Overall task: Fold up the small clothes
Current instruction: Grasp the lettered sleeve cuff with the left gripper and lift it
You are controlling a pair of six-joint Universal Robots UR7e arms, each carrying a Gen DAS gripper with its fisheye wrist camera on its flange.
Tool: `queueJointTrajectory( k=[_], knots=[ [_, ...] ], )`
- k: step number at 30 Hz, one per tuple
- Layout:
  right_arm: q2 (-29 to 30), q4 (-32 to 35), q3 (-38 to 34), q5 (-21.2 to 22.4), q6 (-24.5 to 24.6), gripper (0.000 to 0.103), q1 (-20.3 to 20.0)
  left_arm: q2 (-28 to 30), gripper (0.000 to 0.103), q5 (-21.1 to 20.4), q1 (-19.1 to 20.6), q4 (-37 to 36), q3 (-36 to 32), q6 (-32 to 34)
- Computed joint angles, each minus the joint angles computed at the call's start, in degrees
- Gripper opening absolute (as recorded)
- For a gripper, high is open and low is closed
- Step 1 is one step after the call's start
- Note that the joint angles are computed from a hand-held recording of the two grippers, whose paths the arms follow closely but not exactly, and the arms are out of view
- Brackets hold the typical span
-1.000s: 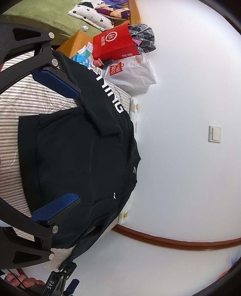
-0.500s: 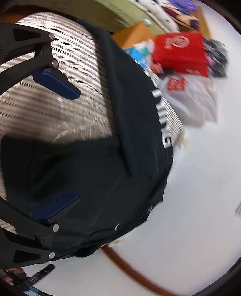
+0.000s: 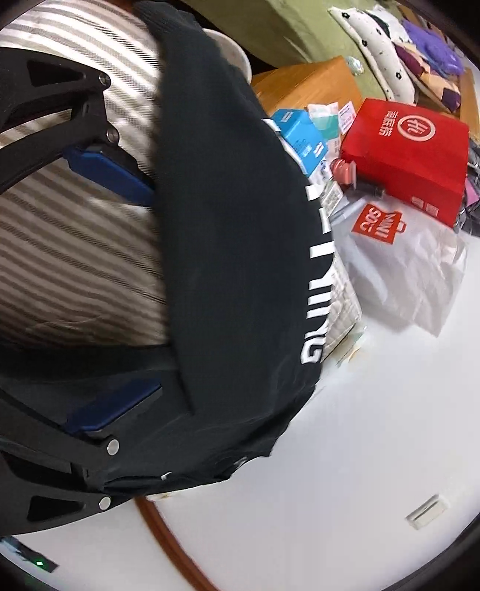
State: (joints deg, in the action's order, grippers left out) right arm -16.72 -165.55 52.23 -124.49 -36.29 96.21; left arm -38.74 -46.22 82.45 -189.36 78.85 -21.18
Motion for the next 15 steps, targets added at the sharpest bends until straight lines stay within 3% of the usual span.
queueJointTrajectory(
  k=[5, 8, 10, 12, 15],
  knots=[
    [1.2, 0.9, -2.0, -1.3, -0.2, 0.100, 0.2, 1.6, 0.083, 3.4, 0.4, 4.5, -5.0, -1.2],
    [1.9, 2.4, -3.5, -1.7, -0.5, 0.100, 0.3, 2.1, 0.056, 7.6, 0.1, 8.2, -7.0, -2.8],
    [2.5, 3.3, -4.8, -1.8, -1.1, 0.100, 0.3, 1.8, 0.022, 8.7, 0.3, 11.0, -7.7, -4.3],
    [3.2, 4.0, -6.4, -1.8, -1.9, 0.100, 0.2, 1.0, 0.011, 6.9, 0.6, 12.3, -7.5, -5.1],
    [3.7, 4.5, -8.2, -1.0, -2.9, 0.100, 0.0, 1.4, 0.008, 10.3, -0.8, 11.8, -9.1, -1.3]
  ],
)
